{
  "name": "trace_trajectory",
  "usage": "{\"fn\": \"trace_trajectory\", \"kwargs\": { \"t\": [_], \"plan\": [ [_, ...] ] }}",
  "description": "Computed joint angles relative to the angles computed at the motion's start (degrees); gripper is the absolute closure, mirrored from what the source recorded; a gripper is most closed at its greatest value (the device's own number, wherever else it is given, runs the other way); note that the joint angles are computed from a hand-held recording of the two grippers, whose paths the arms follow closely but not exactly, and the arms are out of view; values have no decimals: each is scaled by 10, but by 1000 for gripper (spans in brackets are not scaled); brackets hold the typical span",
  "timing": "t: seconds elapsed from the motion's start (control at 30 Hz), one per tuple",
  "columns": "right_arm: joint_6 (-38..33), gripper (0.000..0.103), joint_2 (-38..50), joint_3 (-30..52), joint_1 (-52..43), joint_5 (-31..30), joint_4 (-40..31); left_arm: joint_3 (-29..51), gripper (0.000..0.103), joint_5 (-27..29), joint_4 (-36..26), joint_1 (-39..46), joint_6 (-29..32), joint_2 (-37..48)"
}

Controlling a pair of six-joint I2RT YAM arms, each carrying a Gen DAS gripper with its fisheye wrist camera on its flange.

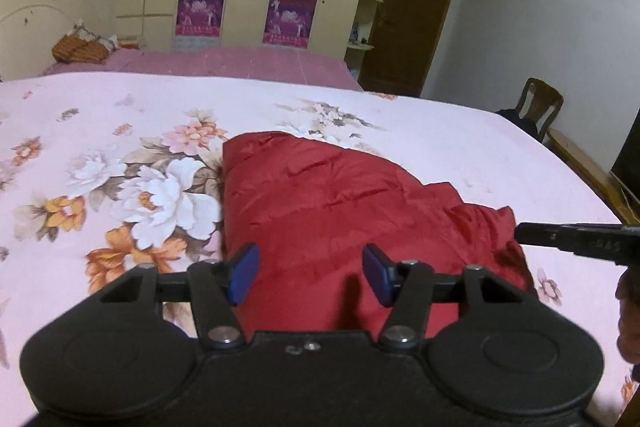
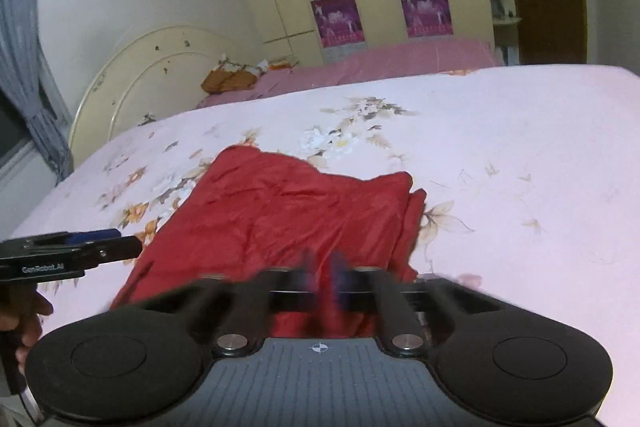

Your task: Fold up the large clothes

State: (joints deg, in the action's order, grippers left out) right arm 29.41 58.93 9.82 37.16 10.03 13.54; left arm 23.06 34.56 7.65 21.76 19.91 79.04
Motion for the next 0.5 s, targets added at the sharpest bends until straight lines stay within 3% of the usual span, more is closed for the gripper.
{"fn": "trace_trajectory", "kwargs": {
  "t": [0.23, 0.33, 0.37, 0.4, 0.43, 0.47, 0.5],
  "plan": [
    [-10, 99, 286, 27, -97, -67, 179, 26, 47, -66, 54, -47, -3, 113],
    [-6, 102, 277, 24, -114, -87, 170, 37, 45, -59, 8, -36, 10, 90],
    [2, 102, 237, 14, -120, -91, 149, 41, 38, -47, -8, -24, 16, 81],
    [14, 101, 192, -1, -127, -92, 133, 40, 11, -34, -13, -11, 20, 73],
    [31, 94, 141, -17, -135, -92, 108, 36, 2, -22, -10, 4, 20, 69],
    [45, 58, 114, -34, -149, -103, 108, 45, 4, -7, -18, 17, 24, 80],
    [55, 44, 110, -47, -166, -119, 126, 66, 8, 4, -41, 24, 29, 103]
  ]
}}
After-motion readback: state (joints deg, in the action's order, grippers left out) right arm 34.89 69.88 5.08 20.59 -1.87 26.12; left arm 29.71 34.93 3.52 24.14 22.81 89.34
